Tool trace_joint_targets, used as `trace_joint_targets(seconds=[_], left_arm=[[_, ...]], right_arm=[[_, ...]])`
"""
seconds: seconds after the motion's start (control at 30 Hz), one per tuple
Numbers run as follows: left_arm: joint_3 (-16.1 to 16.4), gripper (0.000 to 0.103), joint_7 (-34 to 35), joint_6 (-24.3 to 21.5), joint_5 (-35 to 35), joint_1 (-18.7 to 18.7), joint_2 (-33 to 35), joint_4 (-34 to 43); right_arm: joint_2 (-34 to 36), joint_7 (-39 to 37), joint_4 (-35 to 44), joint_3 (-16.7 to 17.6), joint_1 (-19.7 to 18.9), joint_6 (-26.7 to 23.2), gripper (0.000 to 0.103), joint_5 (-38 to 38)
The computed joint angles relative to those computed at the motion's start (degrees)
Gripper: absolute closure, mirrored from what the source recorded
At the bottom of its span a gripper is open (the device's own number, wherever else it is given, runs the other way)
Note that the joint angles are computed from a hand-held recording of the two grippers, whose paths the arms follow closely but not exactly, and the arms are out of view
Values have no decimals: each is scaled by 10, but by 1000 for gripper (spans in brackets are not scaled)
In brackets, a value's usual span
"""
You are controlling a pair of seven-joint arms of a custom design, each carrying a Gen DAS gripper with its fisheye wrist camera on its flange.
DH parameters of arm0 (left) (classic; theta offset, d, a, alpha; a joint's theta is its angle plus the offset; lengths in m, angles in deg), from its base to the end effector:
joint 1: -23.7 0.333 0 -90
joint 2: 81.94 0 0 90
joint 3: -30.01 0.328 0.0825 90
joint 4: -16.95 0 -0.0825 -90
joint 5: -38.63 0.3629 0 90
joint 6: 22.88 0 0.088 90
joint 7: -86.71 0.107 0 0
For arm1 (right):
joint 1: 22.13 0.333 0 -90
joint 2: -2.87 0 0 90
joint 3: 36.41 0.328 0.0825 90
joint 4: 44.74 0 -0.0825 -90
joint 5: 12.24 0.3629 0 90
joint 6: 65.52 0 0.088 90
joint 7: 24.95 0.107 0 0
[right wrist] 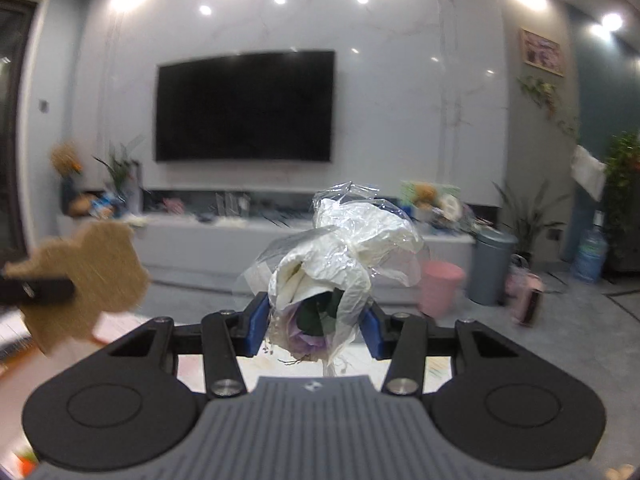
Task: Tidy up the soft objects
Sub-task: 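Lift the sponge and plastic bag and carry both over the orange box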
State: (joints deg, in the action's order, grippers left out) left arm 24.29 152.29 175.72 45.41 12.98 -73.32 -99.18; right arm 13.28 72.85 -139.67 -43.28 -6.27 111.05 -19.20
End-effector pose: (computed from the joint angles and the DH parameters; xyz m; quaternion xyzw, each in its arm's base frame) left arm 0.5752 -0.1799 0.5606 -0.5685 0.5622 -0.5406 0.2615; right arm 0.6304 0.1184 0.6731 -0.6170 0.5285 -0.3839 0.4389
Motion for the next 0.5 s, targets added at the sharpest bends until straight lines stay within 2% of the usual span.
trace_joint_targets(seconds=[0.1, 0.13, 0.23, 0.3, 0.37, 0.4, 0.43, 0.5], left_arm=[[38, 68, 45, -7, -57, -27, -19, -24], [42, 68, 52, -5, -69, -26, -24, -33], [27, 68, 37, 34, -66, 10, -29, -62], [19, 68, 20, 46, -64, 31, -29, -74], [5, 68, -26, 40, -17, 65, -27, -82], [5, 68, -27, 36, -12, 68, -26, -84], [10, 68, -16, 34, -20, 65, -25, -88], [33, 68, 54, 20, -81, 31, -22, -91]], right_arm=[[25, -50, 45, 45, -5, -2, 56, 37], [31, -72, 57, 64, -10, -3, 56, 58], [48, -147, 84, 130, -26, -11, 56, 140], [58, -182, 101, 146, -19, -23, 56, 166], [68, -226, 116, 168, -18, -40, 56, 198], [72, -243, 123, 175, -15, -52, 56, 212], [73, -258, 124, 180, -12, -62, 56, 226], [79, -275, 129, 179, -1, -95, 56, 244]])
